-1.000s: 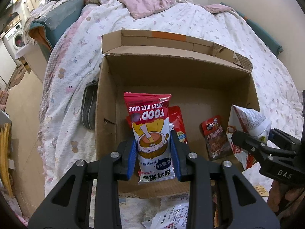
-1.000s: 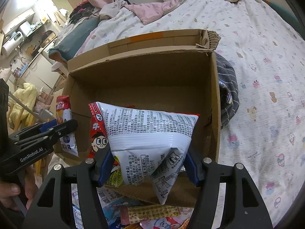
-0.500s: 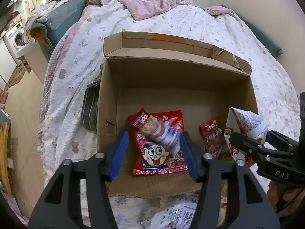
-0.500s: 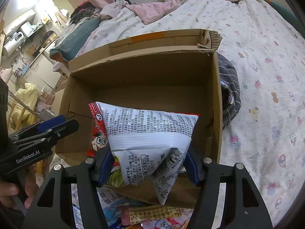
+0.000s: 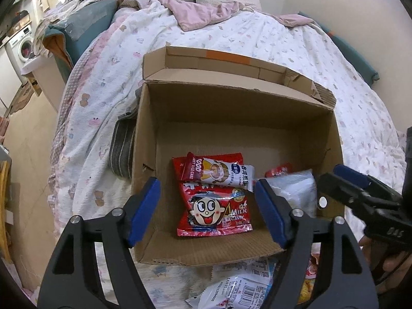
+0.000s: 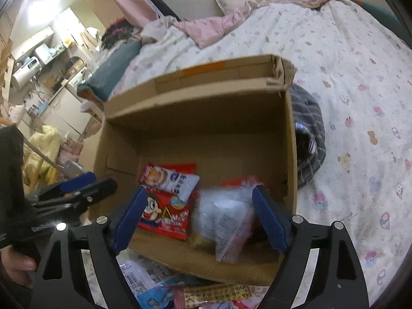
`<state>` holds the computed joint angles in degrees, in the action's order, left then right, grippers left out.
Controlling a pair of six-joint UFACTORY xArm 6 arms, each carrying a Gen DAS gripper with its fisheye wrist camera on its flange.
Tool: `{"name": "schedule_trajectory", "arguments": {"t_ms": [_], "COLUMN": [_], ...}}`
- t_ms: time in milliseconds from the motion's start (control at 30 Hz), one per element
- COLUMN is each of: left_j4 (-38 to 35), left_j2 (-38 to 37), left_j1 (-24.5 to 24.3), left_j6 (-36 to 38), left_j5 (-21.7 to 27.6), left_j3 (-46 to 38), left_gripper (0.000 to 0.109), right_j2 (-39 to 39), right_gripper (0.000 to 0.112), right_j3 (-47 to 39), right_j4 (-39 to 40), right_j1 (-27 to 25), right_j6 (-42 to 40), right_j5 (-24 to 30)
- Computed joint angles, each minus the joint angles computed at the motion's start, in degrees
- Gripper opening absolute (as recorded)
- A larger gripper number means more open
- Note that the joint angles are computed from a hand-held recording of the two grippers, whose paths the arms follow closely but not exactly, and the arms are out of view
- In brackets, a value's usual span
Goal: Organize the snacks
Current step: 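Lower the white snack bag into the box and open the right tool, then withdraw both tools from the box toward the remaining snack pile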
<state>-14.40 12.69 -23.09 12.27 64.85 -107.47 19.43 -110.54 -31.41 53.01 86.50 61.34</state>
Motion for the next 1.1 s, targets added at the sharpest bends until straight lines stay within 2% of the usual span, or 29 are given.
{"name": "schedule_trajectory", "arguments": {"t_ms": [67,100,167,400,600,800,933,1100], "left_j4": [0.8,1.0,0.3,-0.6,-1.1,-1.4,-1.3,-0.2], "left_j2": [-0.3,-0.4,-0.5,0.2,-2.0,-6.6,-9.7,-13.4], "left_j1": [0.0,0.0,0.3,0.7,0.8,0.6,0.7,1.6], "left_j6": [-1.2,-1.5,-1.9,-2.1,-1.4,0.4,2.1,2.2], "left_j5": [-0.9,-1.2,-1.5,-0.2,-0.8,-2.0,-3.1,-2.5], "left_j3": [0.4,0.5,0.8,-0.5,1.8,5.9,8.7,12.7], "left_gripper": [0.076,0.081,0.085,0.085,0.085,0.085,0.085,0.085], "right_j2": [-0.2,-0.3,-0.1,0.7,0.4,-1.1,-1.5,-4.6], "right_gripper": [0.096,0.096,0.096,0.096,0.096,0.096,0.096,0.096], "right_j3": [0.0,-0.1,-0.5,-1.8,-2.3,-1.6,-2.7,1.2], "right_j4": [-1.9,-2.4,-2.9,-1.6,-3.9,-5.1,-6.3,-7.3], "right_j1": [0.3,0.3,0.5,0.2,1.4,3.4,5.5,7.5], "right_j6": [1.0,1.3,1.3,-0.2,1.3,4.3,4.2,9.6], "right_j5": [0.3,0.4,1.0,1.5,2.4,3.6,6.5,6.8]}}
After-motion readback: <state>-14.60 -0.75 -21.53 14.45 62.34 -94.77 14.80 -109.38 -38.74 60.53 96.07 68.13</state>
